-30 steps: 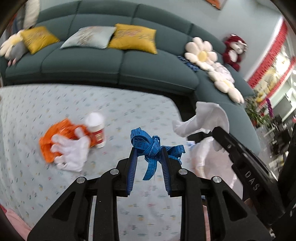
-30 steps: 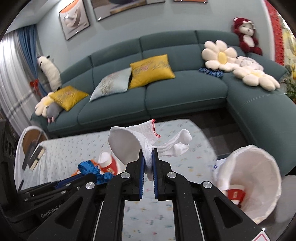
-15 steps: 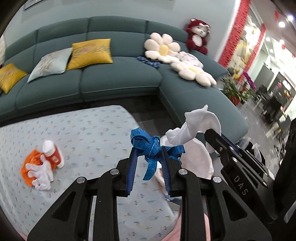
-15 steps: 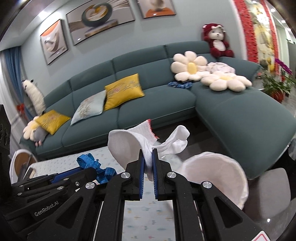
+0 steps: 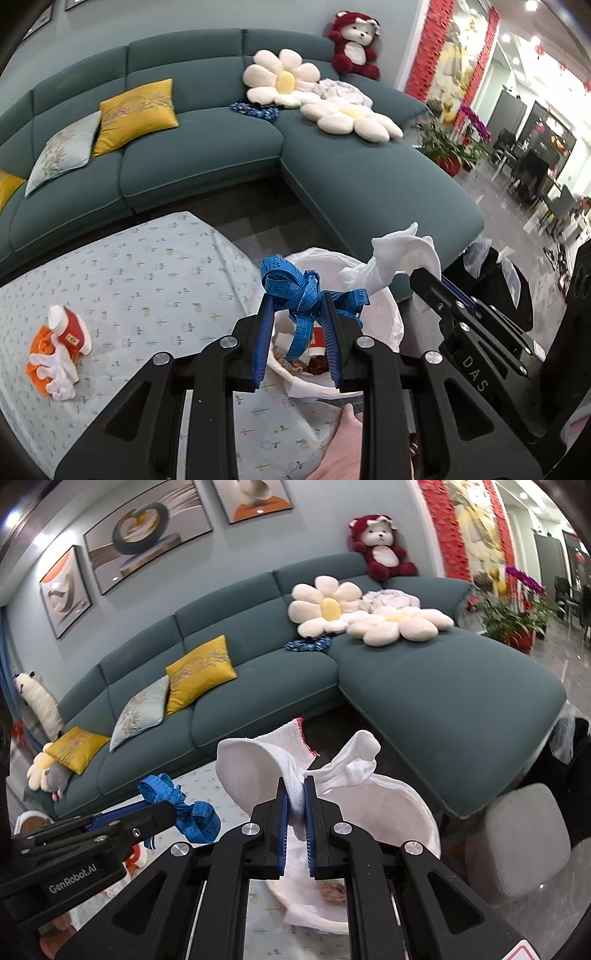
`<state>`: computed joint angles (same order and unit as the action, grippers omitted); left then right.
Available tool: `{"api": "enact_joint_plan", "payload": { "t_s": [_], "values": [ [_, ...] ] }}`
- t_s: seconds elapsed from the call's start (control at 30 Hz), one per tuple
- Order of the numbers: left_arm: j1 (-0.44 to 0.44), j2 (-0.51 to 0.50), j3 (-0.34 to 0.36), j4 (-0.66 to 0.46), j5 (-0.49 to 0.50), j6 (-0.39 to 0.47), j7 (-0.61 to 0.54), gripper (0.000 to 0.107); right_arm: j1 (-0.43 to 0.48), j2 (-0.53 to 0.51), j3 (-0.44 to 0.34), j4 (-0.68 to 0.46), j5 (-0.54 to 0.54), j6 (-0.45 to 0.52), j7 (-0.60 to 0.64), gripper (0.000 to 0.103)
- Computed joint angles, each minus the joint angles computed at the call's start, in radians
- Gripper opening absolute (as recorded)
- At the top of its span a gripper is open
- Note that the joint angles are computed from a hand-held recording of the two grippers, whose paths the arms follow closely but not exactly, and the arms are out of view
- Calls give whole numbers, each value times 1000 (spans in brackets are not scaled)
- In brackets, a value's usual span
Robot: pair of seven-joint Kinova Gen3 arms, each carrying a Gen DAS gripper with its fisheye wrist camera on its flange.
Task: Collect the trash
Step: 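Carry the blue ribbon and white glove to the bin and release both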
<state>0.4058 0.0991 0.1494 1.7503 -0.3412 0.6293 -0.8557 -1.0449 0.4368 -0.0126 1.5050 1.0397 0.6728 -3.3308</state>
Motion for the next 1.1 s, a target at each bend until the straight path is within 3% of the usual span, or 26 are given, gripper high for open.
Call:
{"api": "enact_joint_plan", "payload": {
  "t_s": [0.43, 0.5, 0.57, 1.1],
  "values": [
    [42, 107, -22, -74, 42, 8, -43, 28, 53, 12, 11, 61, -45, -79, -22, 10],
    [50, 112, -33, -78, 38, 10, -29, 49, 51, 19, 20, 56, -59, -82, -19, 17],
    [59, 104, -45, -63, 24, -9, 1, 55, 54, 25, 22, 51, -76, -94, -8, 20],
    [-17, 28, -40, 4, 63, -17, 4, 59, 5, 55, 43, -38, -142, -58, 94, 36]
  ]
}}
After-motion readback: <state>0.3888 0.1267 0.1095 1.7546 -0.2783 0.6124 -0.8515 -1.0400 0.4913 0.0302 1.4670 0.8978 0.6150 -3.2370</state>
